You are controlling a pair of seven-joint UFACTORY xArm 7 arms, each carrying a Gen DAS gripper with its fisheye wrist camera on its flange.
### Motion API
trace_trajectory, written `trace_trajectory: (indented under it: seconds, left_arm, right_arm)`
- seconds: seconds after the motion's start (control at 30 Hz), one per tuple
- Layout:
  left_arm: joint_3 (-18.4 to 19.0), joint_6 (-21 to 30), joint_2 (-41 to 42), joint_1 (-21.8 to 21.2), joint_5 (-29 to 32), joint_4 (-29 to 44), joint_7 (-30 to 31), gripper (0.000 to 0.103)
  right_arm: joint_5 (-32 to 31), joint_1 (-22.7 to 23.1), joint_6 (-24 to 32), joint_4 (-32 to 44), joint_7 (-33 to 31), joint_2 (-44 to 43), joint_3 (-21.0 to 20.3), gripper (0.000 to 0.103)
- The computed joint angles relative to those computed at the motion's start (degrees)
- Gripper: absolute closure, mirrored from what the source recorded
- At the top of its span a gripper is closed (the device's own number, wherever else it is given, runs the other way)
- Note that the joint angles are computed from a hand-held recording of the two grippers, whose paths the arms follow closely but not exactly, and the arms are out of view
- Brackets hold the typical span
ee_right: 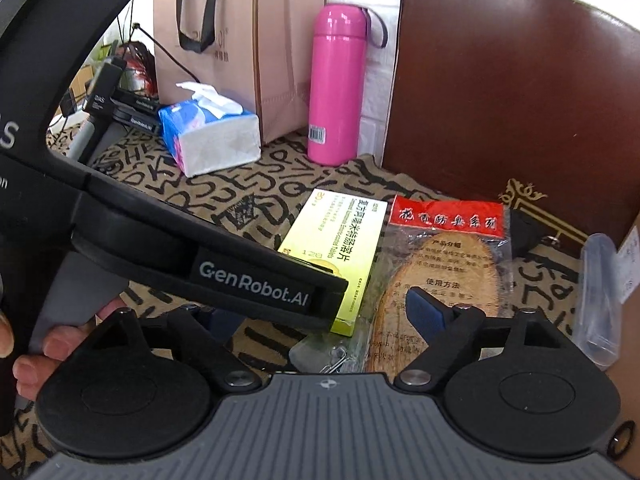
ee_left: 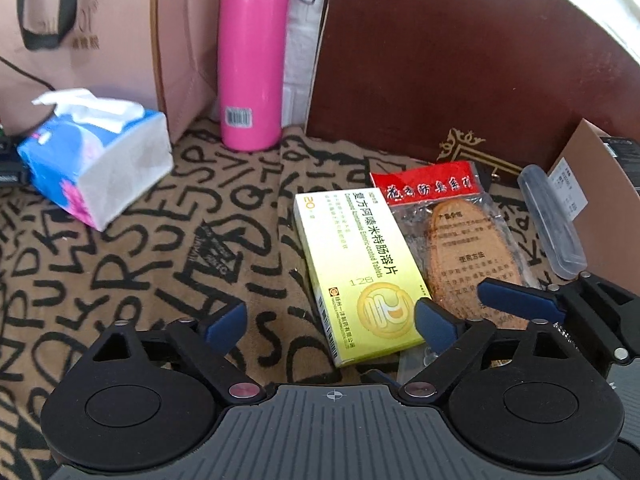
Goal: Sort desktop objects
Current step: 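Close the left gripper on the yellow medicine box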
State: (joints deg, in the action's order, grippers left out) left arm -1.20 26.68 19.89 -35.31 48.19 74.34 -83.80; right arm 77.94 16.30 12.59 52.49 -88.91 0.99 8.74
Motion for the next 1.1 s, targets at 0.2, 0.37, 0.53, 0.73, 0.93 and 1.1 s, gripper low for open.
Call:
trace_trajectory:
  seconds: [0.2,0.37,0.53,0.73,0.93,1.1]
  left_arm:
    - [0.44,-2.79,1.55,1.00,-1.81,0.71,2.08,0.010]
    - [1.57,-5.12,2.20,1.08,-3.13,0.87,2.78,0.011]
    - [2.22,-9.04,2.20,1.52,-5.29,-0.28,4.92,0.017]
    - [2.92,-12.10,2.69,1.36,-9.00,-0.59,9.07,0.019]
    - [5.12,-14.27,2.69,-0.32,-9.95,-1.24,10.42,0.030]
    - [5.75,-15.42,3.29,-0.82,-11.15,-1.10,11.00,0.020]
  right_arm:
    - [-2.45,-0.65,1.25,1.97,1.12,2.21,0.25,0.018]
    - [-4.36,-1.94,3.54,3.86,2.94,3.64,0.54,0.021]
    - [-6.80,-2.93,6.53,4.83,4.50,4.29,0.72,0.024]
    - [-8.05,-3.62,7.91,5.37,8.17,5.19,1.08,0.023]
    - [-9.46,-4.00,8.03,5.46,9.26,5.59,1.53,0.023]
    - [-9.76,-3.91,7.74,5.55,9.26,5.86,1.71,0.023]
